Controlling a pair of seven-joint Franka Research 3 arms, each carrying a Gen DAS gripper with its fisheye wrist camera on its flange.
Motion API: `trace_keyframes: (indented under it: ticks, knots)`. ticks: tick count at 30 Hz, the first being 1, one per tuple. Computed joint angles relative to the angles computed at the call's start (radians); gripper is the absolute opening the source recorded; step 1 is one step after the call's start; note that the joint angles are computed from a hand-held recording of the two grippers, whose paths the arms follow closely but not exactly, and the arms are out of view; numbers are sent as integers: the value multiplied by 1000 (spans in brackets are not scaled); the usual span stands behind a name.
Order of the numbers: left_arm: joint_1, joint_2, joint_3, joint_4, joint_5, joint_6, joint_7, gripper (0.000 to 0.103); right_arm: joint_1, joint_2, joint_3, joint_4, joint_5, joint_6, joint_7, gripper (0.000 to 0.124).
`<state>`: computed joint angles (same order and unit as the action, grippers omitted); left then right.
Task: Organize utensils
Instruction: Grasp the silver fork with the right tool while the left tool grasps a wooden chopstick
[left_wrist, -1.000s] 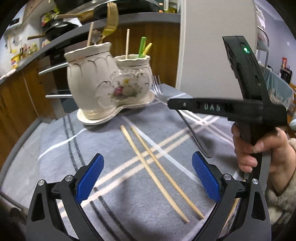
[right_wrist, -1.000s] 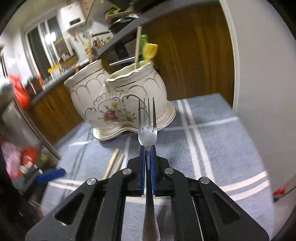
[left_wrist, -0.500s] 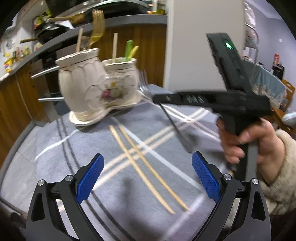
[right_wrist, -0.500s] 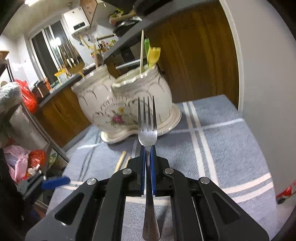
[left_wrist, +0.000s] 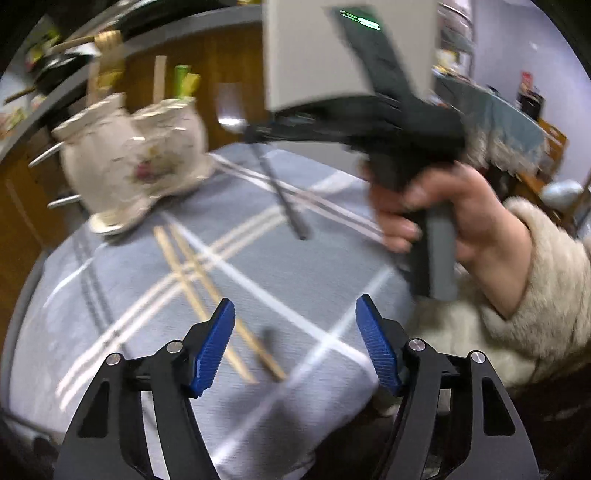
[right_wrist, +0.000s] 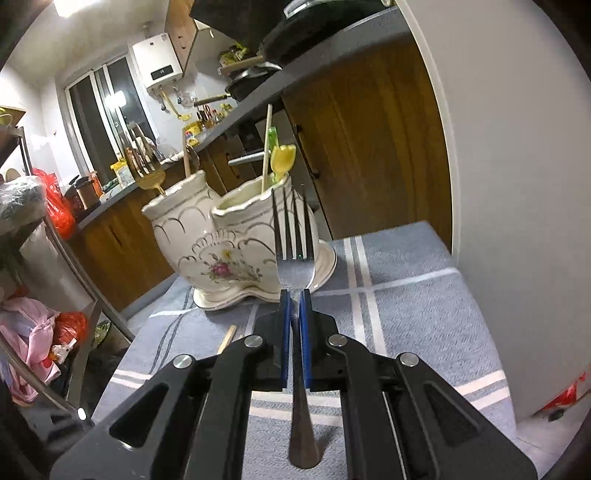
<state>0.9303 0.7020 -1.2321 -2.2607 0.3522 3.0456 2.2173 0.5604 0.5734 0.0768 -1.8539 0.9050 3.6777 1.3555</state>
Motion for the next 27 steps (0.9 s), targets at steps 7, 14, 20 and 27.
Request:
trace_keyframes:
  ticks: [7, 14, 20, 27]
  knots:
    - [-284, -125, 277, 142, -130, 4, -194, 26, 18, -1, -10, -1, 2, -1, -12, 5]
    - [-524, -154, 508, 241, -205, -17, -253, 13, 16, -2, 3, 1, 5, 8, -35, 5]
    - [-686, -142, 656, 339, -247, -60, -273, 13, 14, -5, 7, -4, -15, 20, -32, 5]
    - [-852, -104, 801, 471, -286, -145, -294, 13, 13, -6, 13, -6, -30, 36, -46, 5]
